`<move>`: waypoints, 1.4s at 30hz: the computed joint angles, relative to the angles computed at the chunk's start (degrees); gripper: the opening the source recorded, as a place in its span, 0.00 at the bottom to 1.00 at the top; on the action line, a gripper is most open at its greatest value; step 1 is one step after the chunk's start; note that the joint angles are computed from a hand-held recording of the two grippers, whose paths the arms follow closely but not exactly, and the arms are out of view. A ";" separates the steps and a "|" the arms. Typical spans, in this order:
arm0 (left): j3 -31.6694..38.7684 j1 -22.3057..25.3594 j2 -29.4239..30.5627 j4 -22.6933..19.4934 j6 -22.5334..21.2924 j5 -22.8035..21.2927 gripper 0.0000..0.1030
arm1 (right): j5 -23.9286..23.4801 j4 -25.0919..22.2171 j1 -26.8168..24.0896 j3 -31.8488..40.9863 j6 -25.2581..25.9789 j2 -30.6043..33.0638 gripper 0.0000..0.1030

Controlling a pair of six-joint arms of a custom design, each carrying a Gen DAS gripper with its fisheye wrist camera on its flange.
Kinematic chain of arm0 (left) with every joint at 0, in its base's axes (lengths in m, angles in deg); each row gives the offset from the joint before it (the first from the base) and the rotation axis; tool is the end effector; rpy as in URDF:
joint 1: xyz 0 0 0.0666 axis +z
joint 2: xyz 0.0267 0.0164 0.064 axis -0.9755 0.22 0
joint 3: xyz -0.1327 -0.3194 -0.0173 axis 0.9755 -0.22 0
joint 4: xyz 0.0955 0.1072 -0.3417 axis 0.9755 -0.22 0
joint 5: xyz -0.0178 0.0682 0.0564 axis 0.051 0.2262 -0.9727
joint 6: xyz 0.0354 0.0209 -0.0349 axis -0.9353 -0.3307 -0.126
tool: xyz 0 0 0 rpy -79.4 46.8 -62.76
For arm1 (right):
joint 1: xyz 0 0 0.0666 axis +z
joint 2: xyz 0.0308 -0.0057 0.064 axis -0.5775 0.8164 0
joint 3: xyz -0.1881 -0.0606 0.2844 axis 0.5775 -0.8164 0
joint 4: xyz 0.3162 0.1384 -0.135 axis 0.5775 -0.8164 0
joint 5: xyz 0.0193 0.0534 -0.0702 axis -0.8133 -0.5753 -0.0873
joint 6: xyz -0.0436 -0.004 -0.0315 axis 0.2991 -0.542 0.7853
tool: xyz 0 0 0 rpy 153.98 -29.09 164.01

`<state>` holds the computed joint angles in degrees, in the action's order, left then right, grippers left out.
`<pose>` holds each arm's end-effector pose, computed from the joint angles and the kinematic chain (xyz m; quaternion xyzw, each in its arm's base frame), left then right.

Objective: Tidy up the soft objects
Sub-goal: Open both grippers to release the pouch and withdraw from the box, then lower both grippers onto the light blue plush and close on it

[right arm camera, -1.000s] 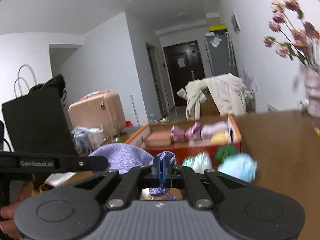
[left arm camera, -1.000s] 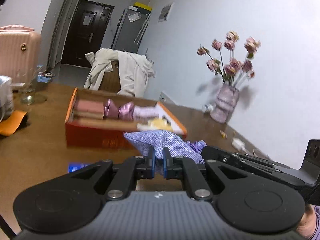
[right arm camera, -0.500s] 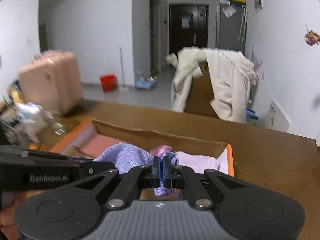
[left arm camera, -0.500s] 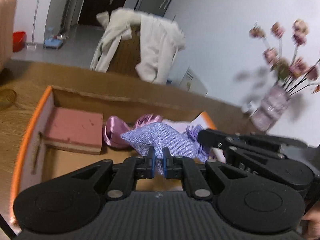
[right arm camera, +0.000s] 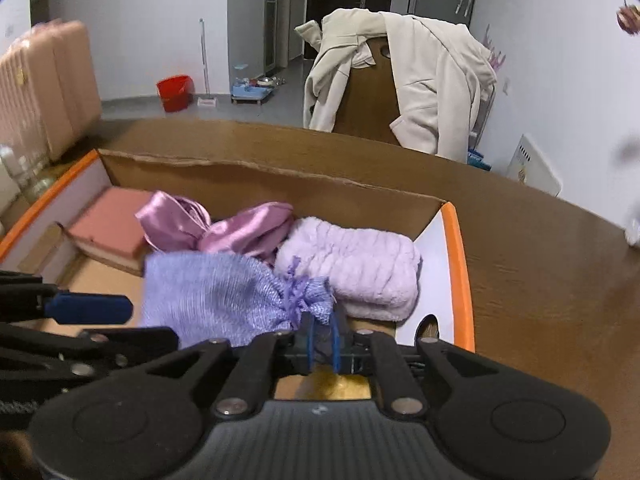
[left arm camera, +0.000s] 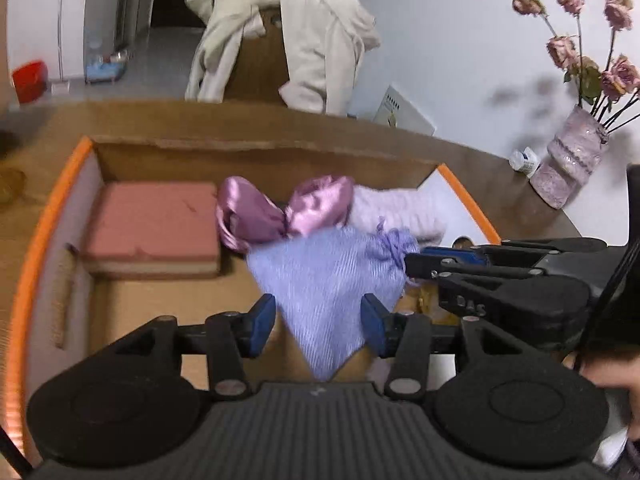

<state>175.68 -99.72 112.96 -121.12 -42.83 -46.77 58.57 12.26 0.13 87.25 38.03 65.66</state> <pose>0.5308 -0.2266 0.3289 0.1243 0.9123 -0.1899 0.3408 0.5246 0.3570 0.3348 -0.0507 0.9284 0.0087 0.3680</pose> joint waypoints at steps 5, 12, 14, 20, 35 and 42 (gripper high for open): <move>-5.56 0.79 -8.27 3.21 -1.22 -3.36 0.60 | 0.85 2.39 1.35 -3.97 -0.43 -6.19 0.24; -15.81 1.60 -21.67 5.15 -5.55 -10.73 0.70 | 6.27 4.55 5.71 -11.81 1.39 -17.47 0.41; -18.74 1.31 -25.58 6.09 -6.43 -13.27 0.72 | 7.99 5.38 7.34 -14.34 1.31 -20.76 0.46; -29.74 -0.09 -39.07 11.40 -6.87 -17.85 0.83 | 14.11 12.95 13.14 -24.65 2.60 -30.32 0.67; -56.79 -16.42 -72.06 15.39 -2.03 -36.60 0.94 | 36.99 35.99 36.35 -49.42 2.90 -41.70 0.85; -62.07 -26.70 -81.08 5.31 2.87 -45.44 0.96 | 42.78 30.84 44.78 -52.42 -5.99 -39.65 0.86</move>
